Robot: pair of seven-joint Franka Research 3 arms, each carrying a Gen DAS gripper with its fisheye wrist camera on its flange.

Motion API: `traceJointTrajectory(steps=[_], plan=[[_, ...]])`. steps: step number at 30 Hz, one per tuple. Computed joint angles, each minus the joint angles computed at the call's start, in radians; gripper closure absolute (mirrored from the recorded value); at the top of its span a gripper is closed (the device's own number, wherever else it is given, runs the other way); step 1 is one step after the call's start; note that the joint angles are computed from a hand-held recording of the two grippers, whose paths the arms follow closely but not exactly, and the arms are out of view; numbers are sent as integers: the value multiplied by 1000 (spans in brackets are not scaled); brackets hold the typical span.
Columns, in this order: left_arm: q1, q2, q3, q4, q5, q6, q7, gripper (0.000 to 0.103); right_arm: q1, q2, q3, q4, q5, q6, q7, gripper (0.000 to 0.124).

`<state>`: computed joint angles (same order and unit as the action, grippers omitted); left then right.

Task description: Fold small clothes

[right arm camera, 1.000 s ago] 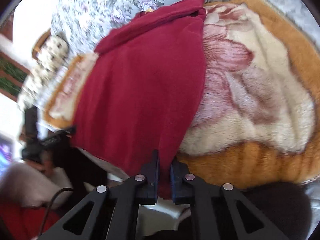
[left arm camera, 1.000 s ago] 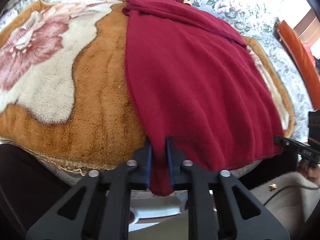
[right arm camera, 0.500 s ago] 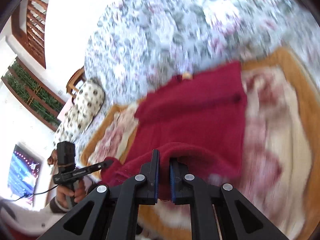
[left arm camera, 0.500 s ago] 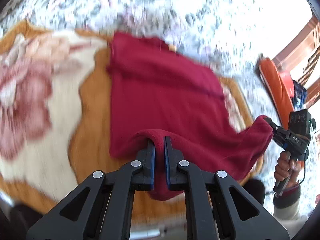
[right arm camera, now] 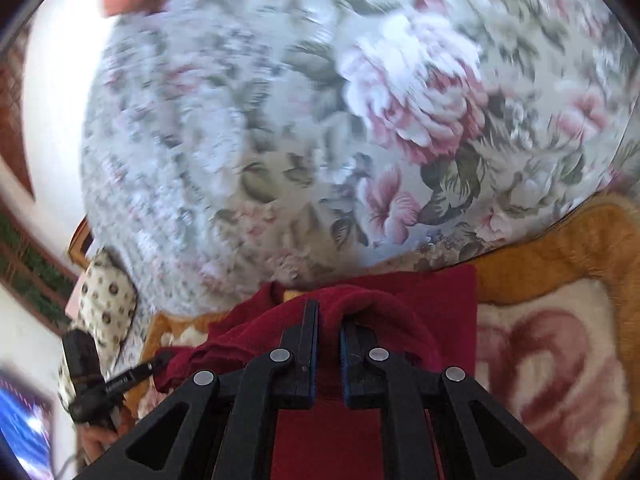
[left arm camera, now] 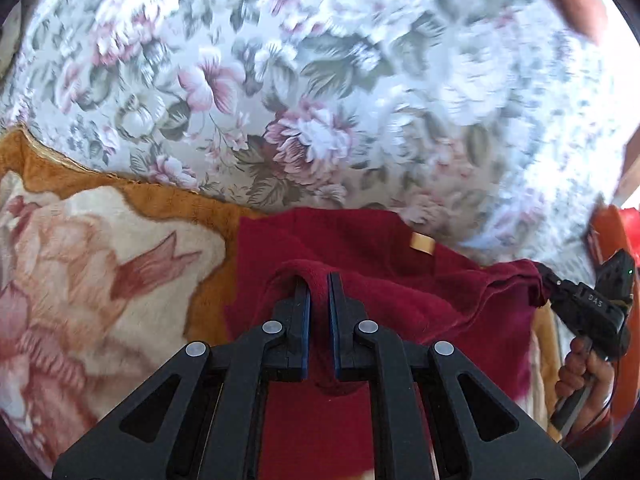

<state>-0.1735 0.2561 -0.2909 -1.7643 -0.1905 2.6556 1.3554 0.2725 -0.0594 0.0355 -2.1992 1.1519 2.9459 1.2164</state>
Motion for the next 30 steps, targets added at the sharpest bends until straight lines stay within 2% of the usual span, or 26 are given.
traceJointTrajectory(steps=[1,2,3,4,5,6,7,8,9,10,11,12,13,14,15,17,19,20,21,23,24,26,27,30], plan=[[-3,38,2,42,10,-28,2,96,-6,46,-4,30,-34,2,57,116],[-15,70,16,78,42,-63,-28,95,-10,91,-18,52,-139,-22,168,113],[-13,93,21,105,42,-95,-56,94,20,114,-67,57,-269,-55,299,111],[0,105,11,118,20,-109,-53,93,25,120,-82,56,-329,-71,364,109],[23,112,-6,125,-21,-118,-35,90,4,114,-61,48,-318,-62,363,105],[39,107,-18,119,-51,-113,-14,88,-40,87,-5,24,-238,-14,293,100],[52,98,-27,109,-76,-102,10,85,-51,62,16,4,-189,21,240,88],[60,89,-31,100,-90,-96,32,81,-48,35,17,-21,-209,55,249,81],[57,81,-27,99,-88,-101,34,80,-70,3,39,-59,-300,102,311,81],[49,73,-17,99,-74,-106,23,69,-66,-24,27,-88,-422,114,407,81],[25,57,8,89,-20,-91,-15,47,-75,-52,30,-106,-477,114,433,81],[9,37,26,67,23,-57,-45,38,-49,-65,7,-110,-463,110,400,81],[6,17,31,38,38,-8,-57,31,-11,-76,-21,-105,-408,92,314,81],[14,1,21,13,22,35,-47,31,5,-79,-32,-101,-392,77,273,83],[23,2,9,20,3,31,-28,31,4,-70,-23,-91,-430,59,266,84],[32,5,-7,29,-25,1,9,31,-25,-38,11,-75,-571,44,344,87],[16,20,-4,38,-4,-10,9,31,-71,13,49,-44,-827,18,535,88],[1,38,4,53,27,-33,-2,31,-73,43,51,-22,-912,5,607,88],[-13,52,11,66,51,-46,-22,31,-71,80,42,6,-989,-9,677,88],[-35,98,25,108,101,-101,-64,31,-31,128,-25,51,-1251,-63,928,88],[-43,113,32,119,122,-113,-84,31,-35,158,-34,80,-1295,-107,993,88],[-67,147,55,149,187,-155,-143,31,-72,195,-6,97,-1207,-126,962,90],[-65,154,51,152,193,-163,-149,31,-43,197,-36,97,-1216,-115,960,90],[-68,141,53,126,235,-141,-172,31,-30,167,-44,97,-1235,-156,931,90]])
